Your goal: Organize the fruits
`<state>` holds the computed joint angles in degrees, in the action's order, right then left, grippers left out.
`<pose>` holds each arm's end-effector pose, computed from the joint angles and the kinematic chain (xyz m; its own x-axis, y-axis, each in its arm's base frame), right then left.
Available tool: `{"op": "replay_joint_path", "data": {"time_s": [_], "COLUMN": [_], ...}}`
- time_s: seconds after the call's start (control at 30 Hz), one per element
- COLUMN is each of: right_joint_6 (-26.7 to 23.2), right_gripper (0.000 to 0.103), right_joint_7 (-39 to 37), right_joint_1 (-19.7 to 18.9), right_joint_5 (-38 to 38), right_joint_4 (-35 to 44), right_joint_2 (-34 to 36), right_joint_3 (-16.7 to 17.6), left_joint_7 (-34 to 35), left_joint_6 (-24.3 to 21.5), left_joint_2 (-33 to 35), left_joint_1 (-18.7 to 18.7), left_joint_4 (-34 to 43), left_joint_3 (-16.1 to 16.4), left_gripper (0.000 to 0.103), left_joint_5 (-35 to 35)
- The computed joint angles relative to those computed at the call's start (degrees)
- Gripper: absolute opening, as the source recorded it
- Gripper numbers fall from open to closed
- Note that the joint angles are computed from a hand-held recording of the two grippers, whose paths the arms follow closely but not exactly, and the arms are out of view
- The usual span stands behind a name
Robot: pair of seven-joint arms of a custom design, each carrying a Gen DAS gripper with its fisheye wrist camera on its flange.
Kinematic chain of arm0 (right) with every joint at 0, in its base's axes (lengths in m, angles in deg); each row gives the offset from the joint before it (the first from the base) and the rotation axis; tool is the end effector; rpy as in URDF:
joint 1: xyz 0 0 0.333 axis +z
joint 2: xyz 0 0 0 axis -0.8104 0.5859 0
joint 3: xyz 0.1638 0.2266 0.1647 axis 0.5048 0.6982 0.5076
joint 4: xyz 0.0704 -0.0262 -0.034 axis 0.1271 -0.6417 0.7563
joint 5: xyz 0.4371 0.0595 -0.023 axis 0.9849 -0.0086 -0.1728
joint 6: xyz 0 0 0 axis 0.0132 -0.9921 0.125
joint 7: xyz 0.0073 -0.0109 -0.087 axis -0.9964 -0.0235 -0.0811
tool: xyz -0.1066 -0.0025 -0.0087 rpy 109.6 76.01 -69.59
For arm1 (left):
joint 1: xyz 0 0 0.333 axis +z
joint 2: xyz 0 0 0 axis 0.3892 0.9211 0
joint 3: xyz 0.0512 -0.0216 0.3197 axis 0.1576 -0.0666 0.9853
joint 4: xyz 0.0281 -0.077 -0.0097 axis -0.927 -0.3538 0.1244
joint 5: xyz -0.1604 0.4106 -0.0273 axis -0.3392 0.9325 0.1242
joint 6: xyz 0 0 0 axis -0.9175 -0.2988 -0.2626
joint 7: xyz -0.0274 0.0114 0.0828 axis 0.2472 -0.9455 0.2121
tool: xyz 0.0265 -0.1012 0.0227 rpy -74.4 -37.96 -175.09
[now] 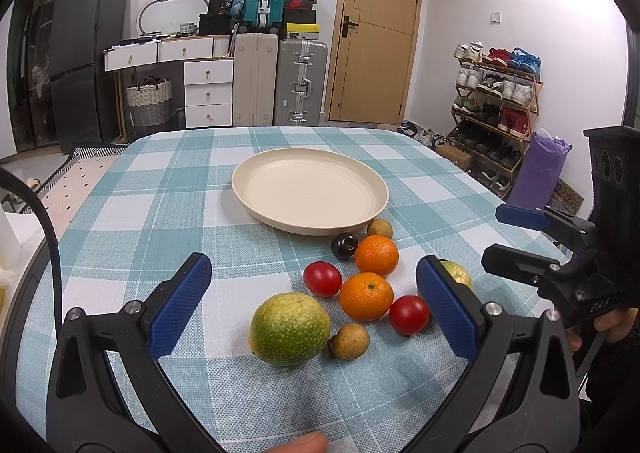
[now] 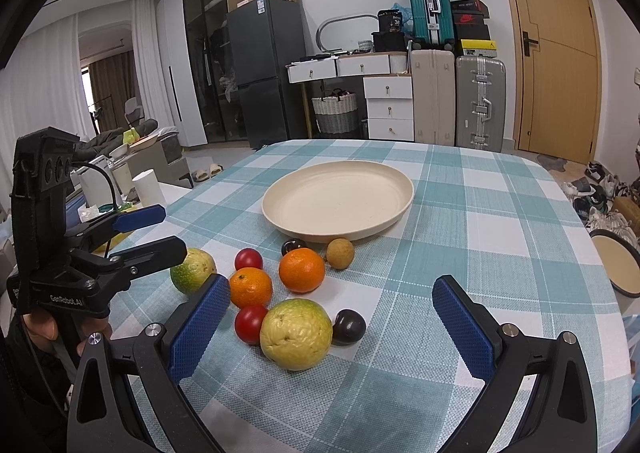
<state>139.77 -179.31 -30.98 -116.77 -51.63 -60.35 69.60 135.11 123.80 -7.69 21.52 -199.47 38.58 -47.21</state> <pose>0.5175 0.3534 0.4824 -0.0335 -0.9915 -0.1255 -0.5152 0.1248 -0.8479 0.6497 -0.0993 0.5188 -0.7081 -0.6976 0.1097 -0.4131 0.2833 -0.8655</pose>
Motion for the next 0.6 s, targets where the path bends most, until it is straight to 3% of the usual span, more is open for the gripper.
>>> {"op": "replay_joint_path", "data": {"time_s": [0.4,0.6], "right_joint_6": [-1.5,-1.4], "right_gripper": [0.103,0.103], "right_joint_7": [-3.5,-9.1], "right_joint_1": [0.3,0.4], "right_joint_5": [4.2,9.8], "right_joint_4": [0.5,1.3], "right_joint_2": [0.7,1.4], "right_joint_3": [-0.3,-0.5], "left_joint_7": [0.8,-1.7], "left_joint_6": [0.7,-1.3], "left_joint_2": [0.1,0.5], "left_joint_1": [0.0,0.5], "left_joint_4": [-0.1,0.9], "left_joint_3": [0.0,0.3], "left_gripper": [0.102,0.102], "left_joint_5": [-0.5,1.9]}}
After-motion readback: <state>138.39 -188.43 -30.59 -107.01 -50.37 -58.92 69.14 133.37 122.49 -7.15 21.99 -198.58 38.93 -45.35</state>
